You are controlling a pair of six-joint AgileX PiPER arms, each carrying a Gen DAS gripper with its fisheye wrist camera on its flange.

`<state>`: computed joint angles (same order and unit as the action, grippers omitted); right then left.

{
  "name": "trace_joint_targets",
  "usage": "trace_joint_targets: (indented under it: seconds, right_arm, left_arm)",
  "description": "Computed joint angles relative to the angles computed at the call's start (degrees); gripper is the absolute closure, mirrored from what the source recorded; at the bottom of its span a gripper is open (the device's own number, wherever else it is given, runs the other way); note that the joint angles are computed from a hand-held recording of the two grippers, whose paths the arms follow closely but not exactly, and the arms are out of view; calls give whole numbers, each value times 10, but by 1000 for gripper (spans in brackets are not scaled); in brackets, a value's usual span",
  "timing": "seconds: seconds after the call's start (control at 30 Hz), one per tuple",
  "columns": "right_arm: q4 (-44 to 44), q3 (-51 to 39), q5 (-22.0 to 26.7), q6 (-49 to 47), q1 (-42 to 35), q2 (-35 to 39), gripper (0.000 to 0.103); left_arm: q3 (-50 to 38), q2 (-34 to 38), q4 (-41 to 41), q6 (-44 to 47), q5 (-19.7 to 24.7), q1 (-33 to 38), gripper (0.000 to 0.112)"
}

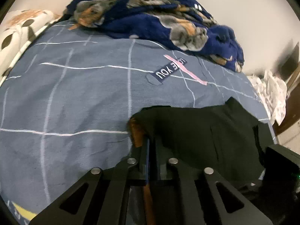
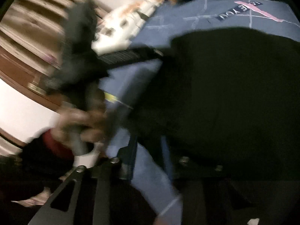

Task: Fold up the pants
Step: 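Lift the held trouser end with the left gripper and fold it over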

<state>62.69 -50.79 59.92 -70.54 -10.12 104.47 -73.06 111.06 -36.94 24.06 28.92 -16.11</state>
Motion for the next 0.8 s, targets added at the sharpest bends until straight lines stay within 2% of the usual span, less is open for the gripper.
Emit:
trace_joint_targets:
  seconds: [0.07, 0.1, 0.13, 0.2, 0.23, 0.3, 0.4, 0.47, 0.57, 0.63, 0.77, 0.8]
  right_arm:
    - [-3, -15, 24, 19, -16, 21, 88]
    - [-3, -18, 30, 21, -20, 27, 88]
    - [1, -19, 37, 23, -26, 34, 89]
    - [8, -15, 36, 24, -33, 40, 103]
    - [1, -17, 27, 35, -35, 44, 103]
    - [25, -14, 57, 25, -56, 73, 103]
    - [20, -7, 44, 23, -50, 56, 103]
    - [20, -14, 53, 34, -52, 65, 103]
    - [18, -14, 48, 30, -55, 65, 103]
    - [20, -15, 51, 30, -58, 70, 103]
    - [19, -8, 50, 24, -65, 66, 103]
    - [21, -7, 52, 25, -65, 66, 103]
  left_arm:
    - [3, -14, -17, 11, 38, 23, 94]
    - [10, -23, -17, 13, 48, 31, 89]
    - [21, -34, -11, 16, 52, 35, 88]
    - [40, -47, -2, 39, 73, 36, 87]
    - [49, -51, -4, 57, 83, 35, 86]
    - [73, -60, -11, 91, 95, 32, 78]
    - [101, -67, -46, 141, 101, 37, 75]
    - [105, -60, -95, 189, 130, 53, 70]
    - [96, -36, -122, 207, 155, 65, 61]
    - [94, -21, -187, 253, 189, 88, 61]
    - [51, 24, -214, 270, 261, 103, 48]
    - [38, 37, -218, 271, 278, 106, 48]
